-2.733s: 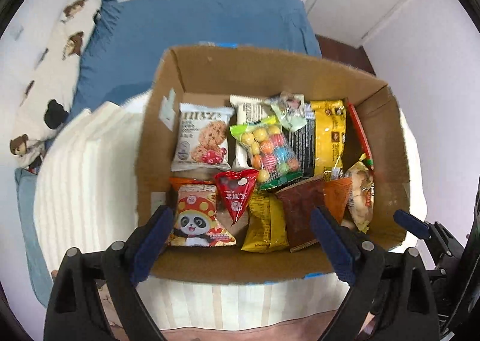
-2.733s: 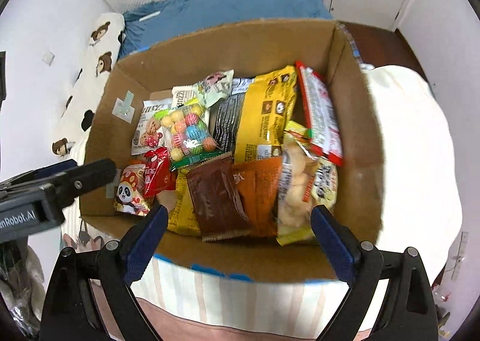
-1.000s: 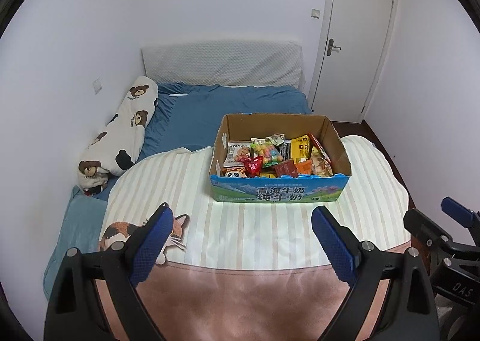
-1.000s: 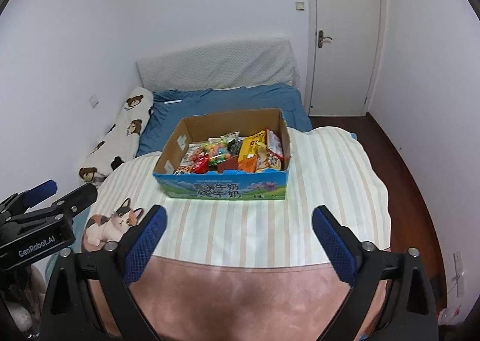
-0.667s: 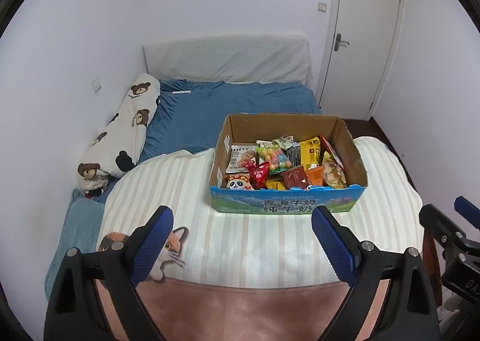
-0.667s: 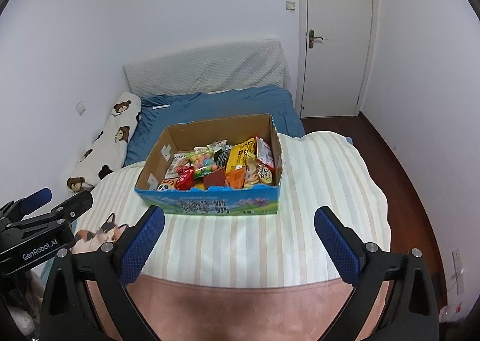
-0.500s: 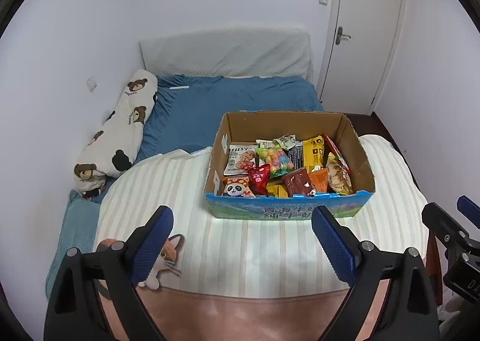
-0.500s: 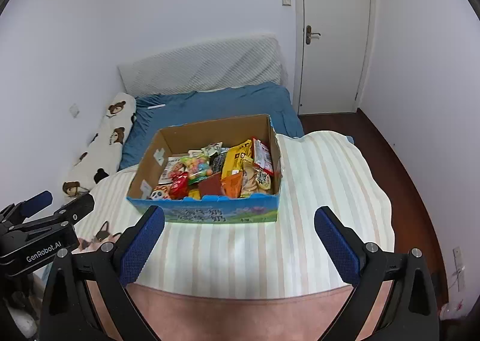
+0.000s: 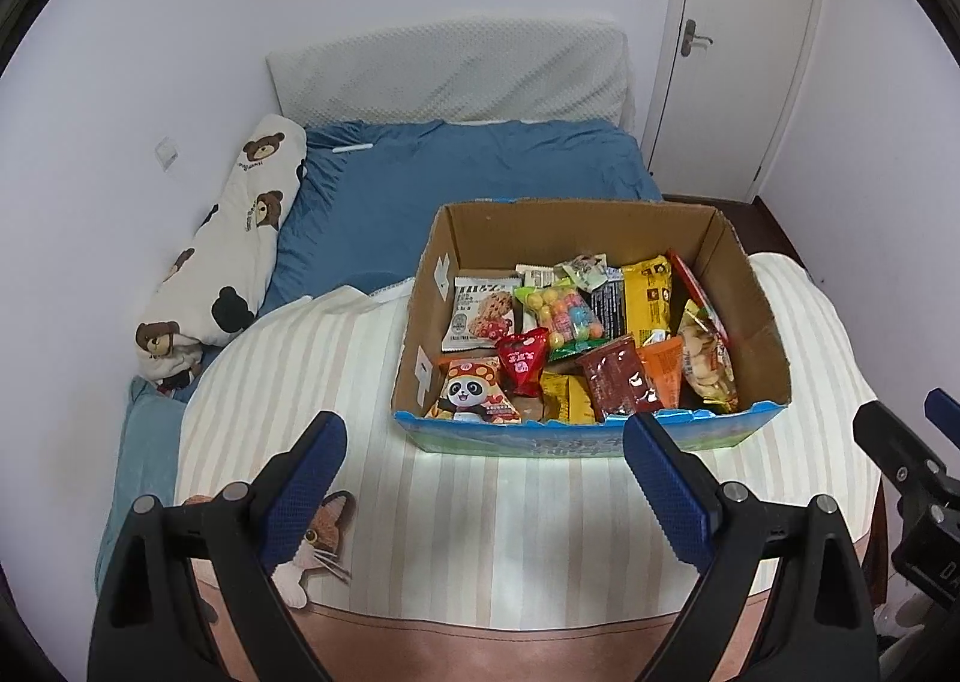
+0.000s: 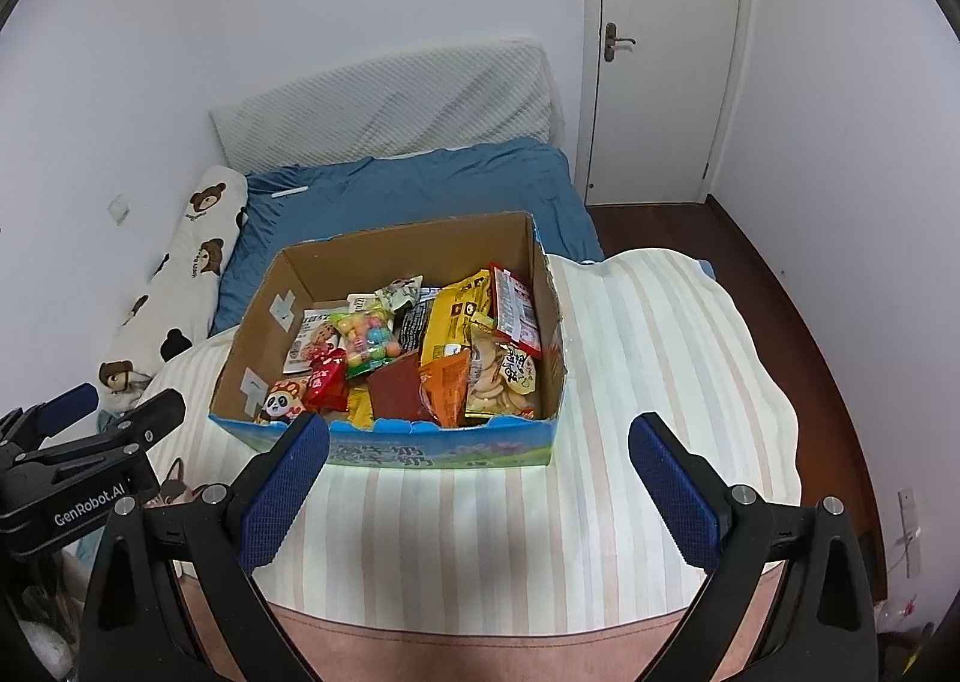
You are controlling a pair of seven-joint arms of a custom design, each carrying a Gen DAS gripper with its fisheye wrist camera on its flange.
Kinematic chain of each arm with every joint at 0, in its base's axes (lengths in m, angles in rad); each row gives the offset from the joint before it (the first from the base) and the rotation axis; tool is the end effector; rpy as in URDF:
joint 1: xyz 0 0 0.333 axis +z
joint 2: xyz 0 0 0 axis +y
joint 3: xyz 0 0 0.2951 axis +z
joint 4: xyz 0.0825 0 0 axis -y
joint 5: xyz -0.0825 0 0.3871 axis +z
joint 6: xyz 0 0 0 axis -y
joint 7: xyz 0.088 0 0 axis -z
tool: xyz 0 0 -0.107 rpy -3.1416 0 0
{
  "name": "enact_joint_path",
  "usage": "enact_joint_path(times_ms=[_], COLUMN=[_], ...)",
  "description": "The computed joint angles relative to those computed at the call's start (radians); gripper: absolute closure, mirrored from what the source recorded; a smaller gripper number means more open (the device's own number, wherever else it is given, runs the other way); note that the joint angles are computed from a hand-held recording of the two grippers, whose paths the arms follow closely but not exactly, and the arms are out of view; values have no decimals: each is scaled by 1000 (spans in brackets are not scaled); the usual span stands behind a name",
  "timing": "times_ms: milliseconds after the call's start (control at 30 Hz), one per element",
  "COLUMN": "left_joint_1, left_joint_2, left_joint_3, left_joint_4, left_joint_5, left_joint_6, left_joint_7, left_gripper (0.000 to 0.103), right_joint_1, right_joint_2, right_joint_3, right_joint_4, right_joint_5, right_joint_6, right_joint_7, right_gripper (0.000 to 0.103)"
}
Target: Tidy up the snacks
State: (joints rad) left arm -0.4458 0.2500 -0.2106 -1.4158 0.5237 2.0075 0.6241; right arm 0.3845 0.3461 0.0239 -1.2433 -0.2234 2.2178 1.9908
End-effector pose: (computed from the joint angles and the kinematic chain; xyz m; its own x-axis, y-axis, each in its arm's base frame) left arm 0.5548 -0.3680 0.5822 0.1719 -0.9848 -0.0258 -0.8319 -0.1311 -0.5392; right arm 0.6469 0.2685 0.6239 0.0745 -0.9965 -0.0390 -0.7907 -0.0352 -0.6112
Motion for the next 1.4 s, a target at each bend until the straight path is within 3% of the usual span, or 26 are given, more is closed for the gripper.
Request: enact_joint_path(times_ms=[533, 667, 1400], left_joint_1=[-10, -14, -19], left_joint_2=[47, 54, 38], left_joint_3=[10, 12, 11], left_joint_4=[45, 49, 35], left_joint_5=[-15, -15, 2], left_joint_6=[-17, -15, 6], left_joint_7=[28, 37, 5], left_gripper=[8, 2, 2], right_joint_1=[-2, -2, 0], right_joint_2=[43, 50, 27], right_joint_3=[-10, -9, -10], right_joint_4=[39, 52, 27], right_joint_5=[6, 7, -4], right_joint_6=[-46, -53, -41], right_joint_7=[3, -2, 12], right_gripper=[1, 1, 0])
